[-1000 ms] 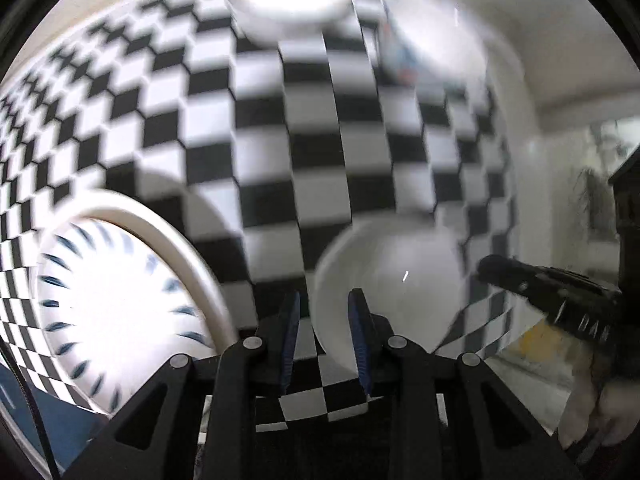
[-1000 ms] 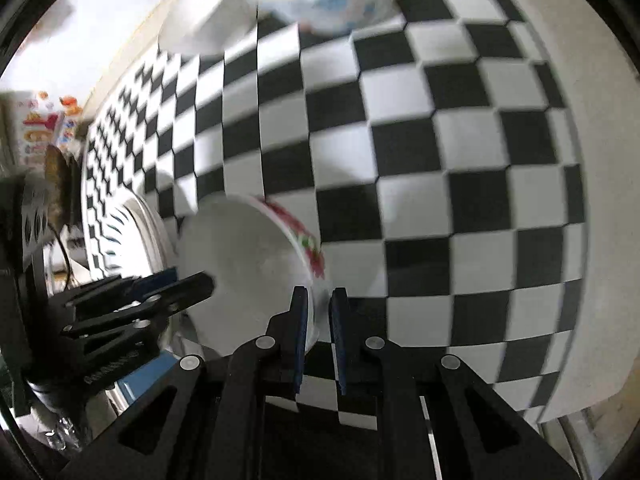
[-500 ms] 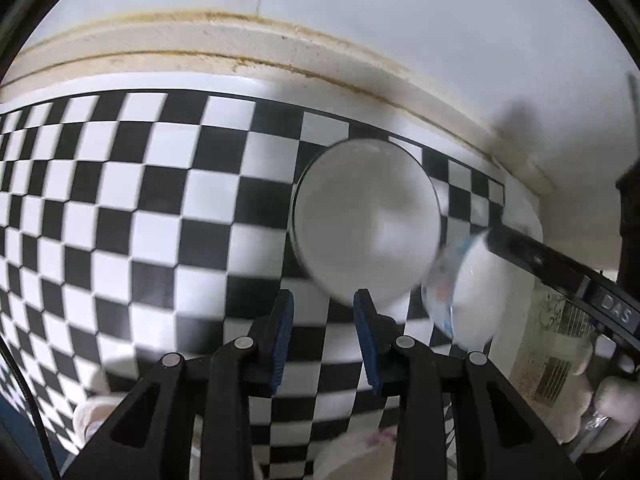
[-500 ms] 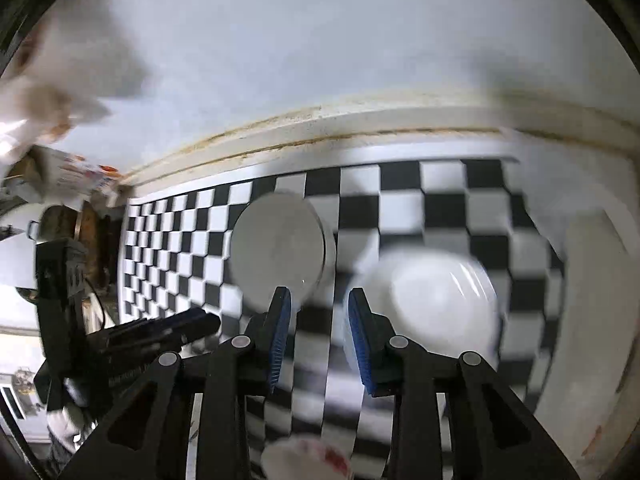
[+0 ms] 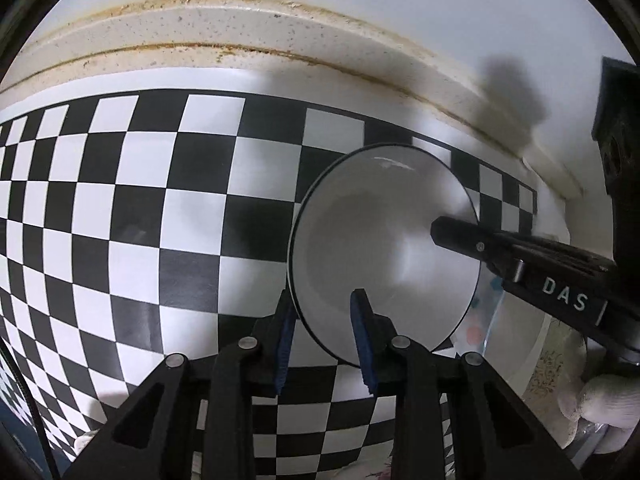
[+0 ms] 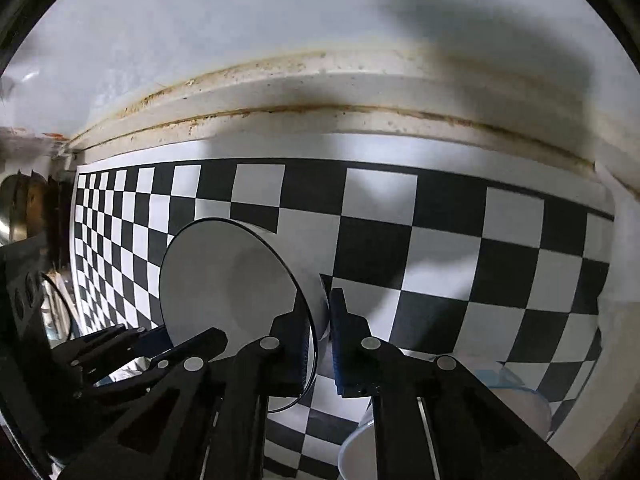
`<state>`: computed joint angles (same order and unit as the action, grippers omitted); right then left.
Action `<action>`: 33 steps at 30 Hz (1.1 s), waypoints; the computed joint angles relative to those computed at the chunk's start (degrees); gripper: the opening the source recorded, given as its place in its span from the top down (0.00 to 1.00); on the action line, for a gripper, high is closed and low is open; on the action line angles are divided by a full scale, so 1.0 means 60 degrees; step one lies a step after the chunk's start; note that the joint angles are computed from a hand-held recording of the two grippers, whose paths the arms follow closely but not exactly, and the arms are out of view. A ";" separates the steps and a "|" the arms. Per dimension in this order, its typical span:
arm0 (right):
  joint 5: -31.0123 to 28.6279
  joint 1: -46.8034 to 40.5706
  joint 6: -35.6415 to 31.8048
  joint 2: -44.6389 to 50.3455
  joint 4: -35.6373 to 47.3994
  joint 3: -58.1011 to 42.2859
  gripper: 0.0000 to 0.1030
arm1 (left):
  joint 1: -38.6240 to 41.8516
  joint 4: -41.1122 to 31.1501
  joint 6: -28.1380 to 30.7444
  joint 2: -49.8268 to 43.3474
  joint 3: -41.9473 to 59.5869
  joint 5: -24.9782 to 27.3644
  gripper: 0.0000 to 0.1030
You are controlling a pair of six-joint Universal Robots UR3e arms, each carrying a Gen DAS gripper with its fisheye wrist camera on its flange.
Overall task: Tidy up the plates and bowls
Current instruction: 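Lower the held white bowl into the other plain white bowl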
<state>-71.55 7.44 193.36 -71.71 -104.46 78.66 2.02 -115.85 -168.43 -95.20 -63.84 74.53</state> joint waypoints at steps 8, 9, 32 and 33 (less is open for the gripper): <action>-0.0040 0.0084 0.0481 -0.1837 0.0082 0.0999 0.90 | -0.0258 -0.0875 0.0418 0.0518 0.1277 0.0091 0.75; -0.0096 0.0138 0.0601 -0.2092 0.0134 0.1072 0.90 | -0.0267 -0.1113 0.0500 0.0511 0.1528 0.0102 0.75; -0.2918 0.4947 0.6699 -0.8480 0.2136 0.3268 0.90 | 0.2615 -0.8448 0.5826 0.3855 0.4494 -0.0665 0.75; -0.3065 0.5338 0.7138 -0.8460 0.1882 0.3527 0.90 | 0.2706 -0.8490 0.5998 0.4134 0.4154 -0.0565 0.75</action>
